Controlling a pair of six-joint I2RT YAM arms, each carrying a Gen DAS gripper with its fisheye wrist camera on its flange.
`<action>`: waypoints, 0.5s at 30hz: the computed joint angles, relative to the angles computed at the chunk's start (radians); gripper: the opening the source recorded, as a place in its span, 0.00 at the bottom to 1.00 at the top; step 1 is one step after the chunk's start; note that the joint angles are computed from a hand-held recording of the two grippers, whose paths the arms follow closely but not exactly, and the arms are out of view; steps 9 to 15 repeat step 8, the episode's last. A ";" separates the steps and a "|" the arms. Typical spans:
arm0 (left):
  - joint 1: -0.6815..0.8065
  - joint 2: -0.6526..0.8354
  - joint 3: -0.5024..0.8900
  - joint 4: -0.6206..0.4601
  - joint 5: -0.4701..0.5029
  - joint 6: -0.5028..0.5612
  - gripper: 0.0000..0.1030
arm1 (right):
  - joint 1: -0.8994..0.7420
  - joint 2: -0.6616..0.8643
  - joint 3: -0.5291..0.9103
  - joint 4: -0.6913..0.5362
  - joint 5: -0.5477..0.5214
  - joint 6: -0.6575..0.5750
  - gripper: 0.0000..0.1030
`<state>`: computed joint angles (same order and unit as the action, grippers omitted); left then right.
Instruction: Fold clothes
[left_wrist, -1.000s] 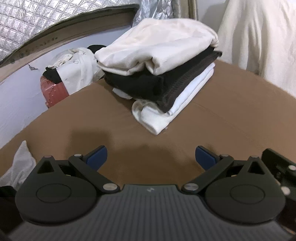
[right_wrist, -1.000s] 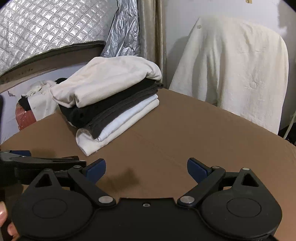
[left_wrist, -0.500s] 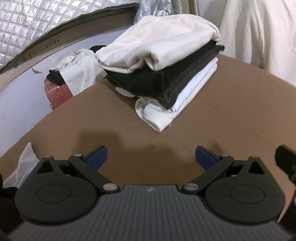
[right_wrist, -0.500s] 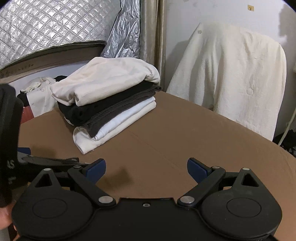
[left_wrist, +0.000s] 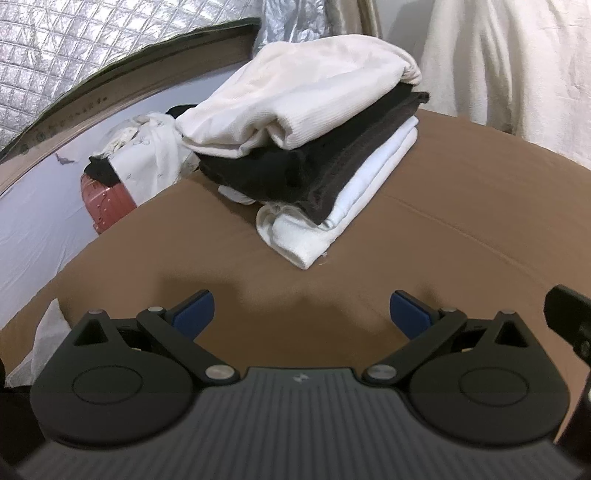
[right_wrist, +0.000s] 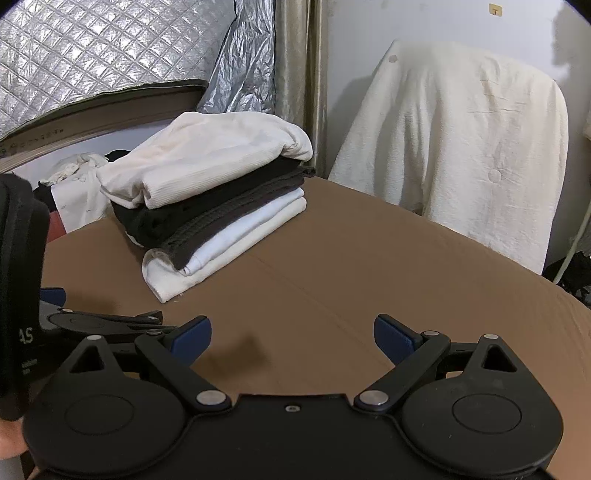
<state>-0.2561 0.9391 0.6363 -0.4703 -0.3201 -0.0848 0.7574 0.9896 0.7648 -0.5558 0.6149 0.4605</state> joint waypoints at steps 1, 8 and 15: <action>-0.013 -0.001 -0.003 0.002 -0.017 0.002 1.00 | 0.001 -0.002 -0.001 -0.001 0.000 -0.002 0.94; -0.005 -0.007 -0.005 0.002 0.000 0.003 1.00 | 0.048 0.005 0.019 -0.022 0.044 -0.011 0.94; -0.005 -0.007 -0.005 0.002 0.000 0.003 1.00 | 0.048 0.005 0.019 -0.022 0.044 -0.011 0.94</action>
